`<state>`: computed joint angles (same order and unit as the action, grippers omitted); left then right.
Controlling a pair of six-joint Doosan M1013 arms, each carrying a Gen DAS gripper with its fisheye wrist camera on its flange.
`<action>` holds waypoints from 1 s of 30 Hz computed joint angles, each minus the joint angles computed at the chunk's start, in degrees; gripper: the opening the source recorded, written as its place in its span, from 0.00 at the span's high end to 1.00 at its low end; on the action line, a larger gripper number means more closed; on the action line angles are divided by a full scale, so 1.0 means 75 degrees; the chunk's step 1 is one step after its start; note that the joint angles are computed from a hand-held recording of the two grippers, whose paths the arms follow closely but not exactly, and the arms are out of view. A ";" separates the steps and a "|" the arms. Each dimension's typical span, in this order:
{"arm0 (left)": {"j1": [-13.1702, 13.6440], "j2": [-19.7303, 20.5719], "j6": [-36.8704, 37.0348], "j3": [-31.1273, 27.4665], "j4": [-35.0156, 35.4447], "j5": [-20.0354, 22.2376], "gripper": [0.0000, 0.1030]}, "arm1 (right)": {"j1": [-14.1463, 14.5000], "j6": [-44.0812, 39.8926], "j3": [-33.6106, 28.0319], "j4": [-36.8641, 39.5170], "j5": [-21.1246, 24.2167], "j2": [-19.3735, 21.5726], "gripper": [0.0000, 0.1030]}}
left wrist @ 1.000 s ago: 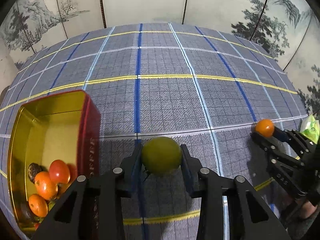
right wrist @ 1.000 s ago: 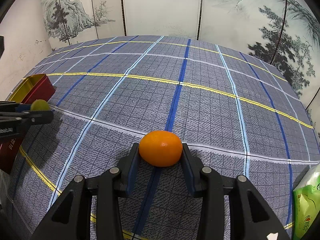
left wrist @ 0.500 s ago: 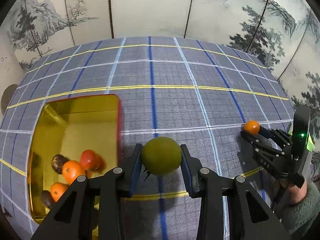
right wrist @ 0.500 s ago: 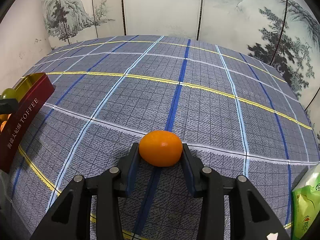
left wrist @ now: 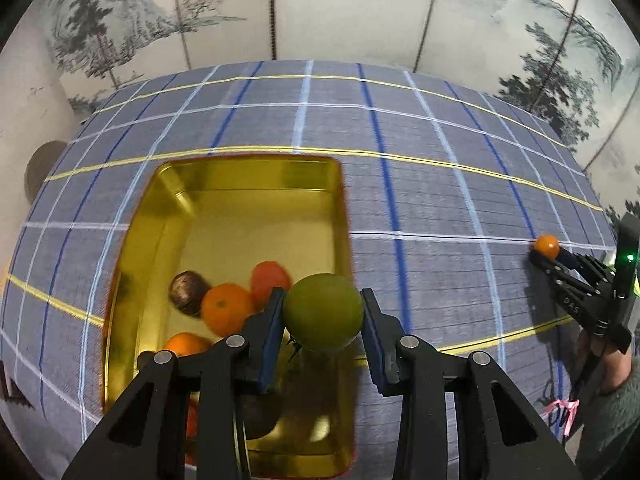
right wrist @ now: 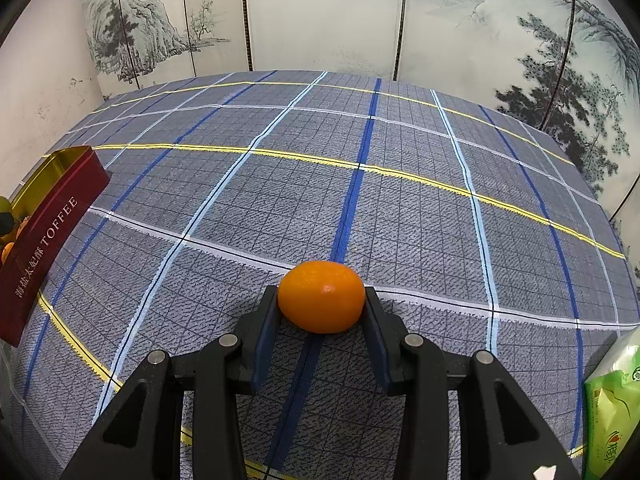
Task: Organize fruits
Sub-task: 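Carry the green fruit with left tool into the tin and lower it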
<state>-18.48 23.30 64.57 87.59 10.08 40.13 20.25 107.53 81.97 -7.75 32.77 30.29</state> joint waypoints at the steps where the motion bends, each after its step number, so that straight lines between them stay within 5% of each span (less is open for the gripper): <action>1: 0.0022 -0.0018 -0.0120 0.0036 0.0081 0.0016 0.64 | 0.0001 0.0002 -0.0002 -0.0001 0.0001 0.0001 0.63; 30: 0.0444 -0.0125 -0.0588 0.0419 0.0000 0.0282 0.64 | -0.0002 -0.0008 0.0000 0.0015 0.0001 -0.0002 0.63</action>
<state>-15.15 22.36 60.16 90.73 10.08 42.24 20.24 107.47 81.97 -7.64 32.77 30.27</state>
